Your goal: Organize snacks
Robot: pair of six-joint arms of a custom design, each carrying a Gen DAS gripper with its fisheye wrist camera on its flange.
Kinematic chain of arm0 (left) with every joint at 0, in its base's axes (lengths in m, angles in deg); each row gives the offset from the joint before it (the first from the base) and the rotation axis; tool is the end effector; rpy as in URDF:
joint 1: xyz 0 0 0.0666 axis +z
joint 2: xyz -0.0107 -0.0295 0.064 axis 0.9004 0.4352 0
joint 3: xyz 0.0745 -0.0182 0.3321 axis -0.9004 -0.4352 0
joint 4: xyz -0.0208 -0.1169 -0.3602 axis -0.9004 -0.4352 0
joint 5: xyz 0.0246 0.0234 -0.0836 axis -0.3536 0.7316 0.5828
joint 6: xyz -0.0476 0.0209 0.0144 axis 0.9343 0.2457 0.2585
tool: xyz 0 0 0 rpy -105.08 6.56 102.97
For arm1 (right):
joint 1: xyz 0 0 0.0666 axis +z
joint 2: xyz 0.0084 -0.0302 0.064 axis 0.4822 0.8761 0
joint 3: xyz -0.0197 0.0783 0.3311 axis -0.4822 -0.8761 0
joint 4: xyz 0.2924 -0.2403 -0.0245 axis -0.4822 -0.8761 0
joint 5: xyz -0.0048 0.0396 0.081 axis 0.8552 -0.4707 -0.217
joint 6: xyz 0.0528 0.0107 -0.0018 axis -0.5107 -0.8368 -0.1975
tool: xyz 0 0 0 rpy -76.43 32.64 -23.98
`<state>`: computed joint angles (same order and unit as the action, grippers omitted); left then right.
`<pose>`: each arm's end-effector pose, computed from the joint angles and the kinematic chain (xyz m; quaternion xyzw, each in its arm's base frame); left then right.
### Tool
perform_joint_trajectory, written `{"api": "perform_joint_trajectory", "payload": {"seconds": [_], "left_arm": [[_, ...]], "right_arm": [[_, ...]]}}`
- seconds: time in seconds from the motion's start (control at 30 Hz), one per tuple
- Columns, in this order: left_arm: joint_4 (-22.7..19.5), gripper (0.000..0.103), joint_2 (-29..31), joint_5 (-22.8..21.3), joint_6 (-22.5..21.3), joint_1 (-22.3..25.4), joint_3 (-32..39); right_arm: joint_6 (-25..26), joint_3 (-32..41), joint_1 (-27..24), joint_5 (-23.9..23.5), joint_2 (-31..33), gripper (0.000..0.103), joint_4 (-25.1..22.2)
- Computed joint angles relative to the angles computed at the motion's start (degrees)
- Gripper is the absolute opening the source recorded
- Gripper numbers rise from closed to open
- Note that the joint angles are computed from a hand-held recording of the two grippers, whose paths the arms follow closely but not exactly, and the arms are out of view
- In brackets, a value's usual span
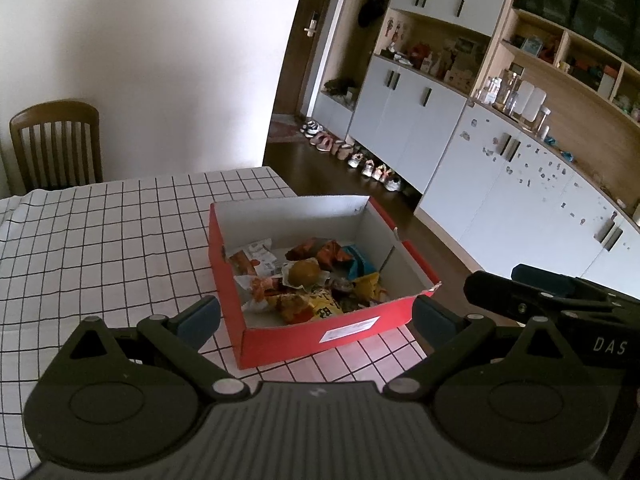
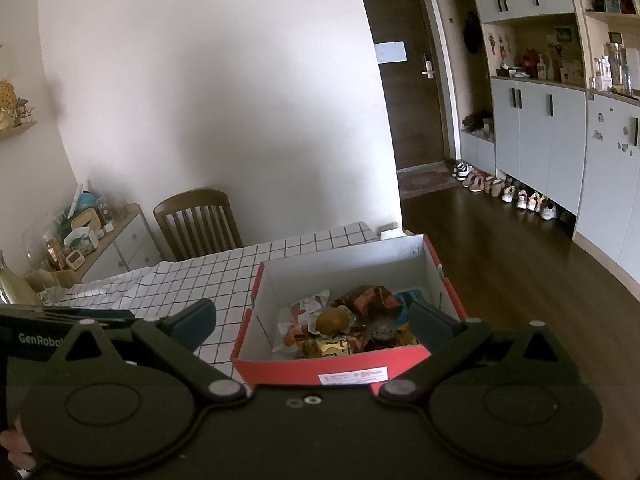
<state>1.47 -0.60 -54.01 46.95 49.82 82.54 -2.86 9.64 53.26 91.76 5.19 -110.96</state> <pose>0.4986 -0.1395 0.4446 0.1514 0.8890 -0.1985 0.3840 0.4267 0.1843 0.4169 0.0520 0.8564 0.1123 0.5013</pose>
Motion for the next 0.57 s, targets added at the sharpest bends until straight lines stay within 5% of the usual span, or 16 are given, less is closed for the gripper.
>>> {"api": "perform_joint_trajectory", "payload": {"seconds": [0.57], "left_arm": [[-0.17,0.103,0.73,0.09,0.78,-0.07,0.24]], "right_arm": [[-0.68,-0.2,-0.08,-0.04,0.36,0.103,0.22]]}}
